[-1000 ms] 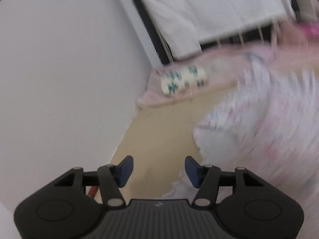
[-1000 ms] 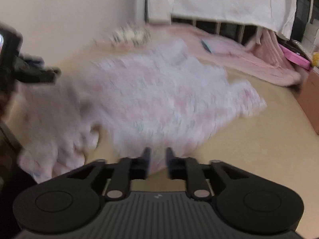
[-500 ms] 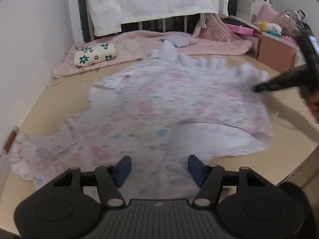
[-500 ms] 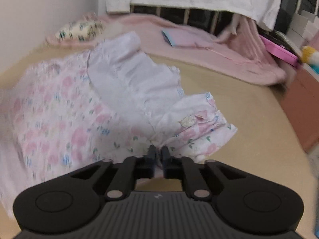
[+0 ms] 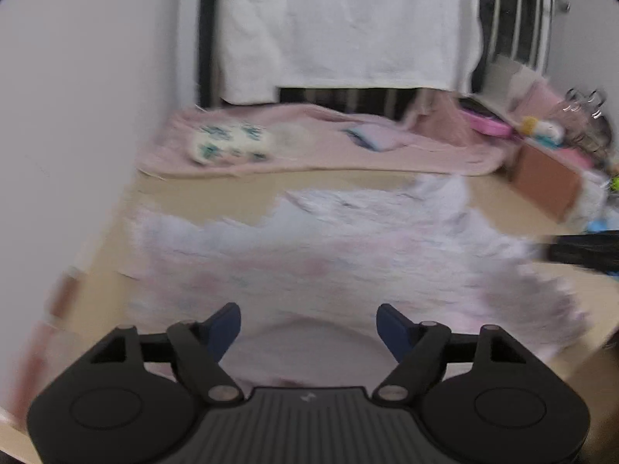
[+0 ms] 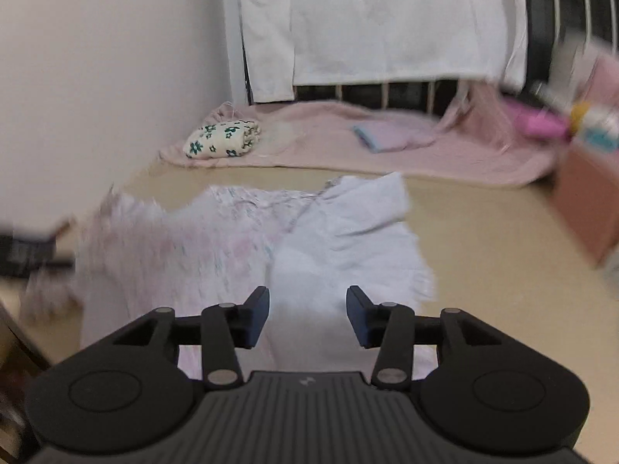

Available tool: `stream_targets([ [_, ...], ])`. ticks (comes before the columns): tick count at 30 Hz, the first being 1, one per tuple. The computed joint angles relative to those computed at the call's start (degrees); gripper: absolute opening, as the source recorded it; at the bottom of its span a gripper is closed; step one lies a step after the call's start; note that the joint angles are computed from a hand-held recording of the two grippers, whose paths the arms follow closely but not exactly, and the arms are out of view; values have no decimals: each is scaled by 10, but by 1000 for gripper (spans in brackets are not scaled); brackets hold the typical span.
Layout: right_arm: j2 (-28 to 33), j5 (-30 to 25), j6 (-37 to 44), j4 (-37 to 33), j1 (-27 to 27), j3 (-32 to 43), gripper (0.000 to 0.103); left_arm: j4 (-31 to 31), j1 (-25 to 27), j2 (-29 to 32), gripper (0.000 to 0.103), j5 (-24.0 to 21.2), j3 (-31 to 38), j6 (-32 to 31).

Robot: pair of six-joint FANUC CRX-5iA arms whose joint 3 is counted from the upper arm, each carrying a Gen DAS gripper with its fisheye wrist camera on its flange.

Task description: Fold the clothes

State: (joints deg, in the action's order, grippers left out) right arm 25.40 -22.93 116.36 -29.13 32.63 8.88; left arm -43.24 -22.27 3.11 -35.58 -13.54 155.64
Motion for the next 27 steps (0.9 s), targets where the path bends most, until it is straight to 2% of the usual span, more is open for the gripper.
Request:
stream_targets([
  [1,29,-26,-40,27,6,32,42,25,1,17,66,-2,9,-12],
  [2,44,-48,-59,43,11,48,36,44,0,27,48,1,11,-11],
  [3,47,-63,-49,40,11,51,36,63,-2,34,43,5,10,-9],
  [5,45,-89,-5,12,7,48,37,70,-9,33,43,33,-7,8],
  [7,27,-102,50,-40,-12,27,38,13,-48,35,41,-5,3,73],
  [9,11,-111,90,-80,-30,5,37,20,-51,26,38,4,-8,72],
  [11,-8,-108,138,-119,-41,-20,38,51,-33,18,16,44,-24,39],
  [12,-10,-103,161,-129,-42,-26,37,57,-28,20,12,54,-26,30],
  [14,-17,-81,192,-130,-36,-41,17,32,-43,32,2,25,-10,53],
  [15,-22,-55,180,-105,-22,-54,6,21,-50,33,1,18,-7,65],
  [18,-47,-42,209,-125,-22,-72,6,-4,-69,34,1,-4,-1,94],
  [20,-62,-70,260,-154,-36,-75,6,-12,-77,37,3,-27,3,106],
  [21,-62,-82,253,-134,-32,-75,6,2,-69,31,4,-20,-3,95],
  [23,-54,-92,205,-71,-16,-73,7,17,-52,9,8,8,-18,100],
  [24,-52,-92,189,-56,-12,-73,7,-2,-53,-1,9,15,-21,123],
  [25,-52,-102,199,-72,-19,-66,8,-27,-57,-10,11,16,-17,142],
  [27,-49,-130,249,-158,-50,-35,22,-38,-49,-3,19,12,7,124],
])
